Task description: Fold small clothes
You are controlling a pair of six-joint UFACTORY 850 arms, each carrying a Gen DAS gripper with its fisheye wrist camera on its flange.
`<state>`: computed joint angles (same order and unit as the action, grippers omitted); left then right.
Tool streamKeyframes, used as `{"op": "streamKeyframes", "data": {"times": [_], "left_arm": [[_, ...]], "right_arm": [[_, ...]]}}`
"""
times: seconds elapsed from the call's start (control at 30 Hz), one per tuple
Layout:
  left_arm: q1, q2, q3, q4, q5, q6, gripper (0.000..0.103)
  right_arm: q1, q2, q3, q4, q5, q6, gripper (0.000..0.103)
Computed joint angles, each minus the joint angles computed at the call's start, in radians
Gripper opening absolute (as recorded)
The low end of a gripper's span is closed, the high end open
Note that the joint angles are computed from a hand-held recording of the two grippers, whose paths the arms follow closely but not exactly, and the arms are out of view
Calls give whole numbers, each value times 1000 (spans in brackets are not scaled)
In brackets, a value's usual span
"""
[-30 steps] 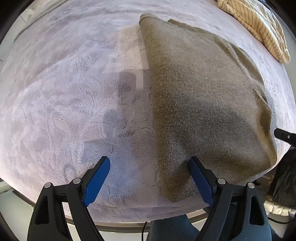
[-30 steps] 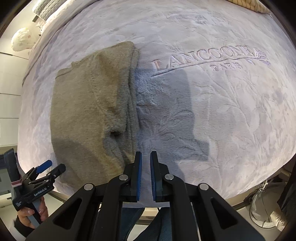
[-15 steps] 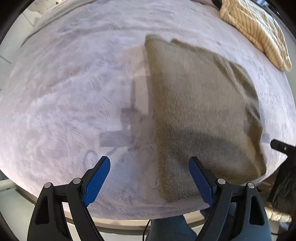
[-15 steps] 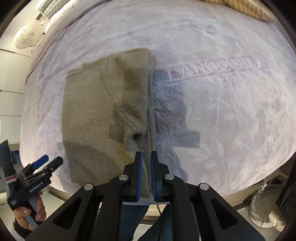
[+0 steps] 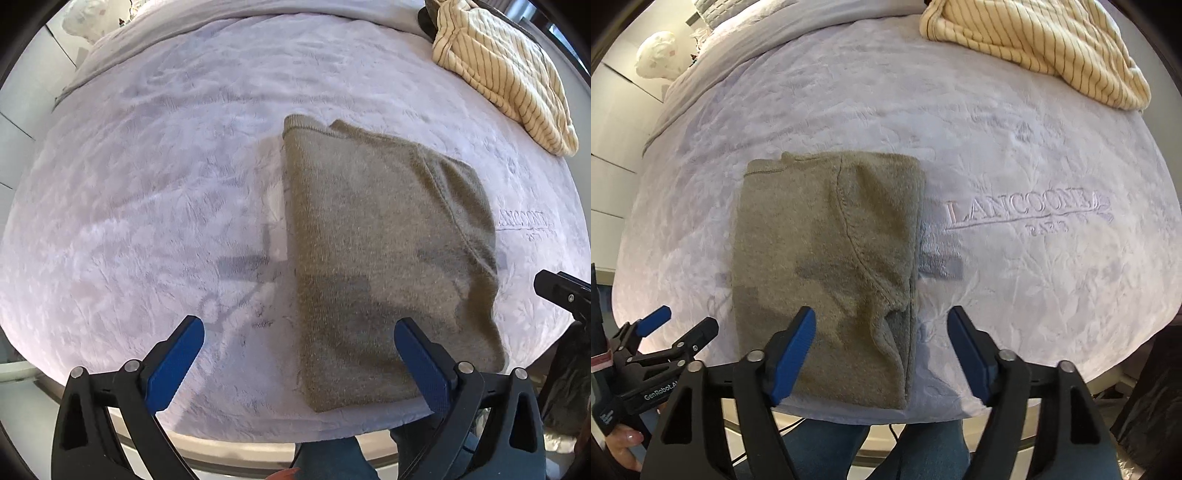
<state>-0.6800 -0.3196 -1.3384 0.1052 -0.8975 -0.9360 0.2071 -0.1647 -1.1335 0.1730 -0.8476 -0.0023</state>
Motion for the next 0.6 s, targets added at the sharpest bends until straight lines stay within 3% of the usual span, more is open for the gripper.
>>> {"op": "streamKeyframes", "data": {"times": [0.1, 0.13, 0.6], "left_arm": [[-2, 5, -6, 16, 7, -14, 103], [-2, 5, -10, 24, 5, -19, 103], [-1, 6, -32, 58, -12, -54, 103]], "right_arm": [[17, 9, 0, -57, 15, 40, 89], [22, 11, 0, -73, 19, 54, 102], [34, 13, -2, -125, 33, 127, 103]]}}
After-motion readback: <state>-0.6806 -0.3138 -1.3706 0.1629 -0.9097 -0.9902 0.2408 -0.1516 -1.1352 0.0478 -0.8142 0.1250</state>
